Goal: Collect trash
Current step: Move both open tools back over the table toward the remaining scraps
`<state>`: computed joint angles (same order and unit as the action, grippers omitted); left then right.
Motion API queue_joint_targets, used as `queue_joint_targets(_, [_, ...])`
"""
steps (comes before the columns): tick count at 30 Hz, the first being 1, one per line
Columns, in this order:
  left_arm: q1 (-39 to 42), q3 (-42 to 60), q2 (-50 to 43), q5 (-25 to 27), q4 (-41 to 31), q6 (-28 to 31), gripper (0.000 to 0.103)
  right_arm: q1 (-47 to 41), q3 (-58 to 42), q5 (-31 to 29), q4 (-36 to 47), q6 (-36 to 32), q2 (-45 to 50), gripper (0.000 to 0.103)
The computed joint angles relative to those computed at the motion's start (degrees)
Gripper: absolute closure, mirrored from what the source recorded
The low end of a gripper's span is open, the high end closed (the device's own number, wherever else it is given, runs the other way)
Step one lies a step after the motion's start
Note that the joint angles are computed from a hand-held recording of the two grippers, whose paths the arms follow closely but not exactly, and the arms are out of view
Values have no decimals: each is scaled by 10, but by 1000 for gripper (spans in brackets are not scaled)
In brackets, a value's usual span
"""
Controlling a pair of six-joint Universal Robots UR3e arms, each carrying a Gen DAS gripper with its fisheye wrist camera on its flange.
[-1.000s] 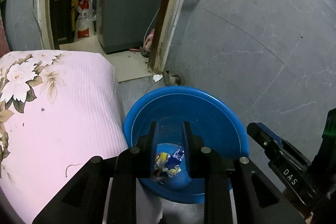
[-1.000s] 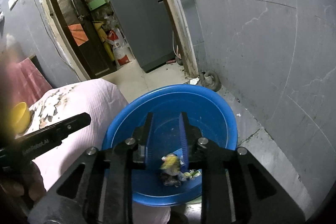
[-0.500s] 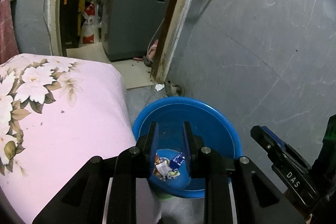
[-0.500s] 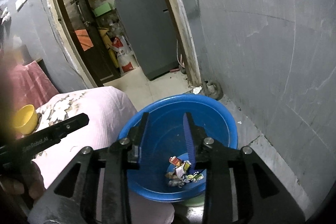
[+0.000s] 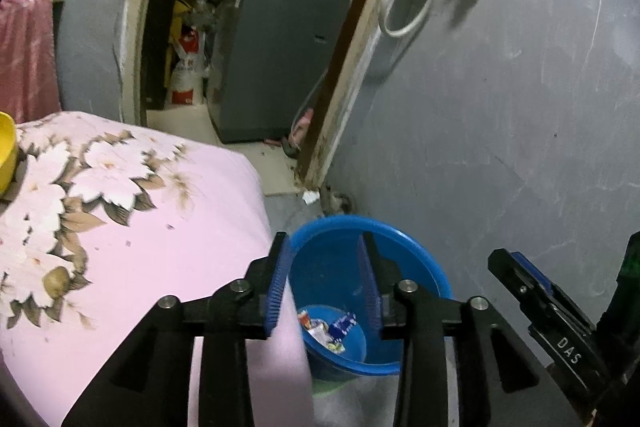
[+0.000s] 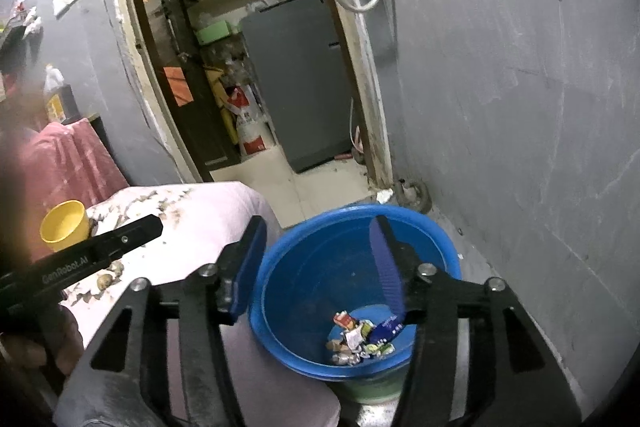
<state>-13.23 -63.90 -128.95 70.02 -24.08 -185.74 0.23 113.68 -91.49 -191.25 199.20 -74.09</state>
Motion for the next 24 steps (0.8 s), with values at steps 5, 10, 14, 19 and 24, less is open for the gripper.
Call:
queue_joint_targets(5, [29,-77,52,0,65,4,65,35,-24,-31,-28,6,12,23])
queue_joint_targets(10, [65,-167,115,2,129,18,56,70,-56,-56,-52,0,28,11])
queue_joint_targets(14, [97,-243,165,-1,183,33,43,107,-101,-78,-65,-10,56,4])
queue_joint_targets(19, [160,-352,232,-27,266,32,23,146,-154,-100,-76,-19,91,0])
queue_joint_targets(24, [202,-407,267,-30,301,43,8,185,-215,-115,-76,-35,128,0])
